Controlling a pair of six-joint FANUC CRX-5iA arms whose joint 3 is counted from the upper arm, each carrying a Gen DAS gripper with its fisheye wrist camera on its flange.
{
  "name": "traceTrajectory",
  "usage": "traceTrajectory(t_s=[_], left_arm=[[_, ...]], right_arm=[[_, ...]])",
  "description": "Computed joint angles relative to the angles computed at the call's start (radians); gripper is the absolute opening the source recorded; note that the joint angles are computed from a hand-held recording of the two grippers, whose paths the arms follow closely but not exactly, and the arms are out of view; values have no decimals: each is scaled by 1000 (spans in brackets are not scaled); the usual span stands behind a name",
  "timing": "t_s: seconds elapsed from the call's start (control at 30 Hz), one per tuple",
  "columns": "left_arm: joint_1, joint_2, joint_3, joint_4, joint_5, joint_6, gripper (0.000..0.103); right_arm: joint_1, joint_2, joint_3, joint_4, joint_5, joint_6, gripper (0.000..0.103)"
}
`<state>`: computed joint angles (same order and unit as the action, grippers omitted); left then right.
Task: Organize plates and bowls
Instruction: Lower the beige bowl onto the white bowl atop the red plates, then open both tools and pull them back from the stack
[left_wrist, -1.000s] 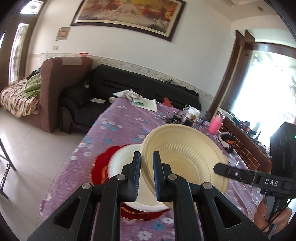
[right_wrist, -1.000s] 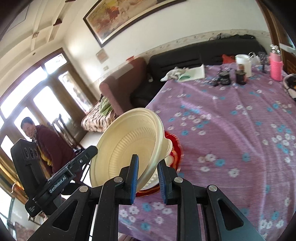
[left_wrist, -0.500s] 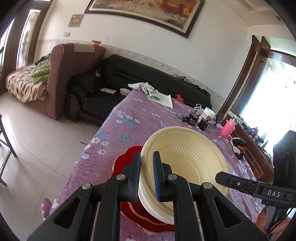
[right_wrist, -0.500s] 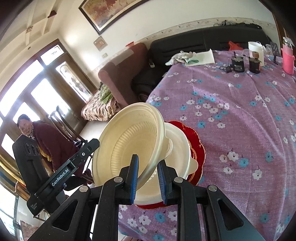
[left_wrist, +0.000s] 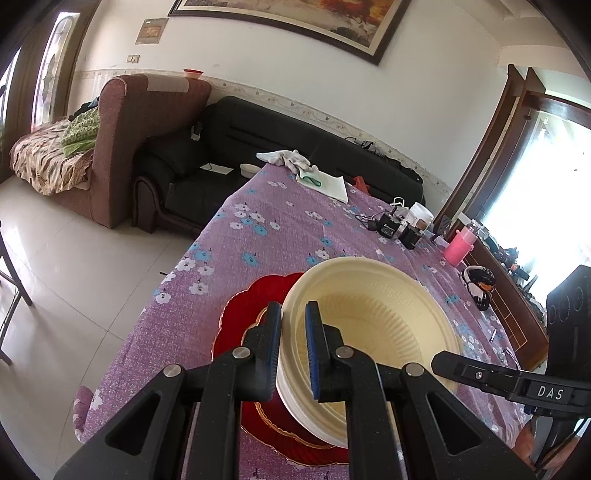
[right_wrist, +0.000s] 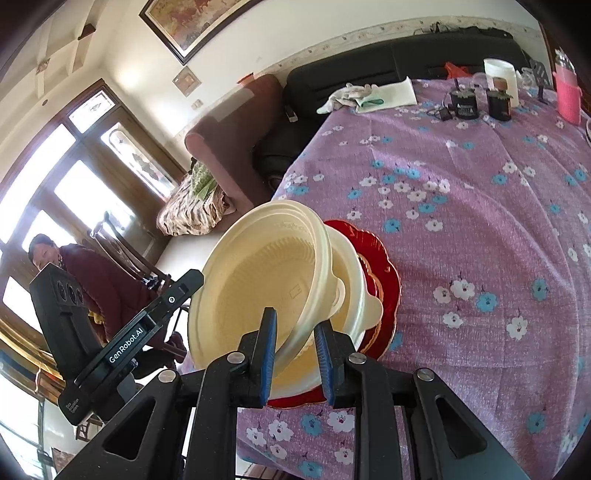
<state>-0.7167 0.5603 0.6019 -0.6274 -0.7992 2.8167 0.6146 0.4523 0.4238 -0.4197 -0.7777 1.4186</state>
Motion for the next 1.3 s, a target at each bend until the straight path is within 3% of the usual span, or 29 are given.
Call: traceTrajectory(t_s=[0.27, 0.4, 1.1, 1.3], left_arm=[[5, 14, 13, 19, 0, -11, 11], [5, 14, 12, 22, 6, -15, 11], [-13, -13, -24, -28, 18, 49, 12], [-42, -34, -41, -102, 6, 113, 19]], right_arm=[[-12, -1, 4, -26, -18, 8, 26], [-22, 2, 17, -54, -38, 20, 35], [-65, -84, -85, -120, 7, 74, 36], [-71, -111, -131, -116, 42, 84, 36]])
